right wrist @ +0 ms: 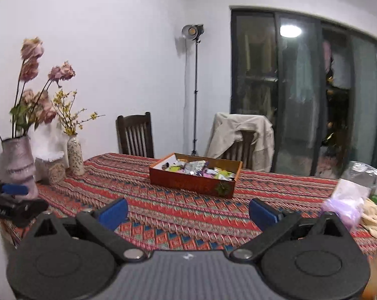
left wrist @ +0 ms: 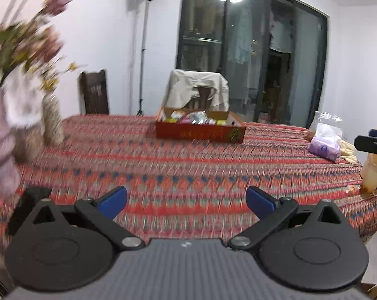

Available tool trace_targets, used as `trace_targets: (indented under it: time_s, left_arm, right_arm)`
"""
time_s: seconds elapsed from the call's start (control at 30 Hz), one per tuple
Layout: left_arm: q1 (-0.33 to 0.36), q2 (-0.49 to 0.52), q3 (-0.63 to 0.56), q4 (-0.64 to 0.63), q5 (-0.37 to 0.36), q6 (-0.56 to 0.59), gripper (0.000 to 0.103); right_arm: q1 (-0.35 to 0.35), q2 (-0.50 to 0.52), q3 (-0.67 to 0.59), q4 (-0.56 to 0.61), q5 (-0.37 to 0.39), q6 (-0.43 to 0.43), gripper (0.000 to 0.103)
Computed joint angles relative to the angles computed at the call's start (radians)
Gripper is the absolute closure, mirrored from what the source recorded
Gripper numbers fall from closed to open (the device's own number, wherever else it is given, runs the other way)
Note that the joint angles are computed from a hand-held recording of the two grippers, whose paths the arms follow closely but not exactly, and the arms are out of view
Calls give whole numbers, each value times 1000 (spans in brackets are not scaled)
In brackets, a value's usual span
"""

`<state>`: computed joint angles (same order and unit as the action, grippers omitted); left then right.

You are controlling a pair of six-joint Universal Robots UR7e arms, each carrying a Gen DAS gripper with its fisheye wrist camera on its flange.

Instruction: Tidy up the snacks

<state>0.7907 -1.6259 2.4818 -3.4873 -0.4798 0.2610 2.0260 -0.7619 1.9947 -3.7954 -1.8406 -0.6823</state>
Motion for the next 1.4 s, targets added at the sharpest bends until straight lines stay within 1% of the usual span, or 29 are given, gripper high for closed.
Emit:
trace_targets:
  time_s: [0.07, 0.1, 0.17, 0.2, 0.23, 0.27, 0.3, 0.33, 0.4, 0.43, 0.47, 0.5, 0.53, 0.6, 0.63, 0.83, 0.97, 1.4]
  left_arm:
    - [-32, -6, 78, -96, 44, -8, 0]
    - [-60, 18, 119, -188, 92, 13, 0]
    - [-101, 91, 166, -397, 166, 110, 0]
    - [-133, 133, 197, -502, 204, 152, 0]
    - [-152, 180, 215, -596, 218, 191, 0]
    - [-162, 220, 228, -648, 220, 201, 0]
    - [-167, 241, 237, -658, 220, 191, 0]
    - [-175, 281, 245, -694, 228, 192, 0]
    - [-191, 390, 245, -874, 251, 273, 0]
    - [-203, 432, 258, -933, 265, 284, 0]
    - [-209, 460, 275, -950, 272, 258, 0]
    - [-211, 470, 300, -925, 268, 203, 0]
    - [-204, 462, 322, -859, 257, 130, 0]
    - [-179, 413, 334, -730, 229, 27, 0]
    - [-171, 397, 336, -706, 213, 13, 0]
    - [-179, 401, 338, -741, 206, 58, 0]
    - [-181, 408, 339, -747, 205, 64, 0]
    - [-176, 411, 338, -755, 201, 74, 0]
  right_arm:
    - [6, 37, 63, -131, -20, -23, 0]
    - [11, 57, 91, -191, -30, -31, 0]
    - [14, 105, 151, -322, -34, -20, 0]
    - [13, 134, 177, -385, -25, -14, 0]
    - [14, 178, 191, -467, -26, -9, 0]
    - [15, 225, 195, -548, -37, -3, 0]
    - [18, 274, 195, -623, -58, 11, 0]
    - [21, 318, 192, -678, -81, 30, 0]
    - [14, 381, 186, -740, -102, 47, 0]
    - [11, 409, 181, -775, -112, 50, 0]
    - [12, 427, 179, -794, -127, 57, 0]
    - [9, 432, 185, -794, -121, 64, 0]
    - [3, 432, 198, -788, -104, 70, 0]
    - [0, 428, 202, -761, -98, 65, 0]
    - [-1, 432, 200, -761, -97, 59, 0]
    - [-10, 433, 203, -749, -89, 86, 0]
    - [-15, 426, 209, -742, -64, 98, 0]
    - [-18, 422, 216, -733, -40, 108, 0]
